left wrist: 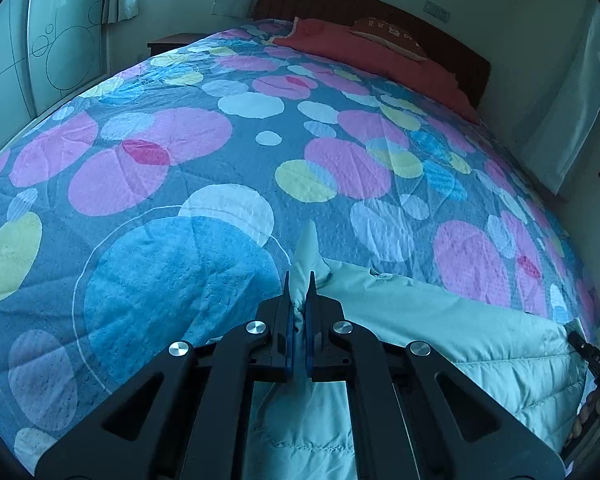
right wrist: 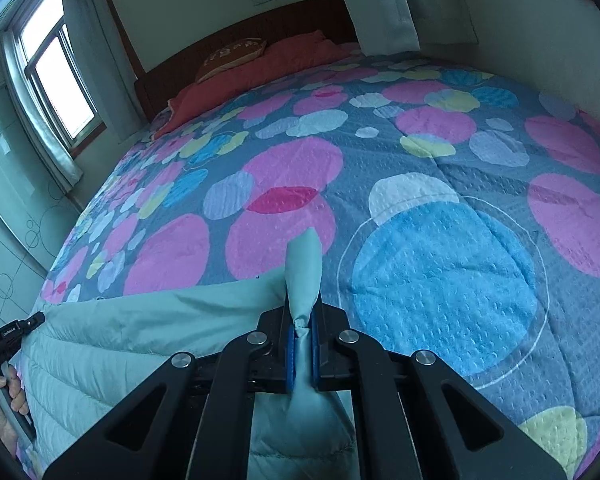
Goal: Fold large clothes
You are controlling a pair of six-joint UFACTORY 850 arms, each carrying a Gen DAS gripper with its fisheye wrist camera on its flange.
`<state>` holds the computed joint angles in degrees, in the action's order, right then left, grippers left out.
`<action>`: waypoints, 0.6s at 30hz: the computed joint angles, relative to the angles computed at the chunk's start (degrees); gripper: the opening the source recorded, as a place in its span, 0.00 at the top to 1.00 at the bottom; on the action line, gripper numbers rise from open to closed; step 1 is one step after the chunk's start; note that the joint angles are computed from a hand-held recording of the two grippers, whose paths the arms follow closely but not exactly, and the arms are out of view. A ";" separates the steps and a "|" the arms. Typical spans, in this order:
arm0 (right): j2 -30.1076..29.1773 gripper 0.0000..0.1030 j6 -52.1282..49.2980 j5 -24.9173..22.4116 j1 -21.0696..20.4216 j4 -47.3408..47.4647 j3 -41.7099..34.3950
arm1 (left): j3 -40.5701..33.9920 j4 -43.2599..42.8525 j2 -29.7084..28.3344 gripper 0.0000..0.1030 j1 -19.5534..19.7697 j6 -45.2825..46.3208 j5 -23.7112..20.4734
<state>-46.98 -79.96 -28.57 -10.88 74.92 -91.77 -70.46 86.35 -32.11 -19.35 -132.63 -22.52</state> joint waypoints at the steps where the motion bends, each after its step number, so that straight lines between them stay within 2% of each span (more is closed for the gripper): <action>1: -0.84 0.95 1.71 0.57 0.17 -1.59 -0.79 | -0.64 -1.12 -0.88 0.97 0.20 0.92 0.07; 5: -3.73 0.95 8.73 2.05 0.63 -8.05 -3.39 | -1.94 -3.23 -3.47 0.96 1.01 1.70 1.06; 12: -4.48 0.95 8.84 3.14 0.94 -8.28 -3.86 | -3.53 -7.02 -5.15 0.95 1.48 6.02 0.93; 14: -4.50 0.93 11.05 1.99 0.74 -10.25 -4.42 | -3.38 -10.06 -4.40 0.87 1.15 9.47 -0.51; 16: -3.86 0.93 13.90 2.42 0.95 -13.96 -4.45 | -2.13 -9.51 -2.61 0.66 0.40 9.55 -3.30; 18: -1.87 0.92 12.59 4.32 1.32 -13.53 -2.53 | -0.76 -7.36 -0.57 0.61 -0.59 7.01 -6.77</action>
<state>-48.85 -67.37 -24.25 -9.56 61.39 -94.30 -71.22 78.99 -32.68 -19.94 -125.62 -29.29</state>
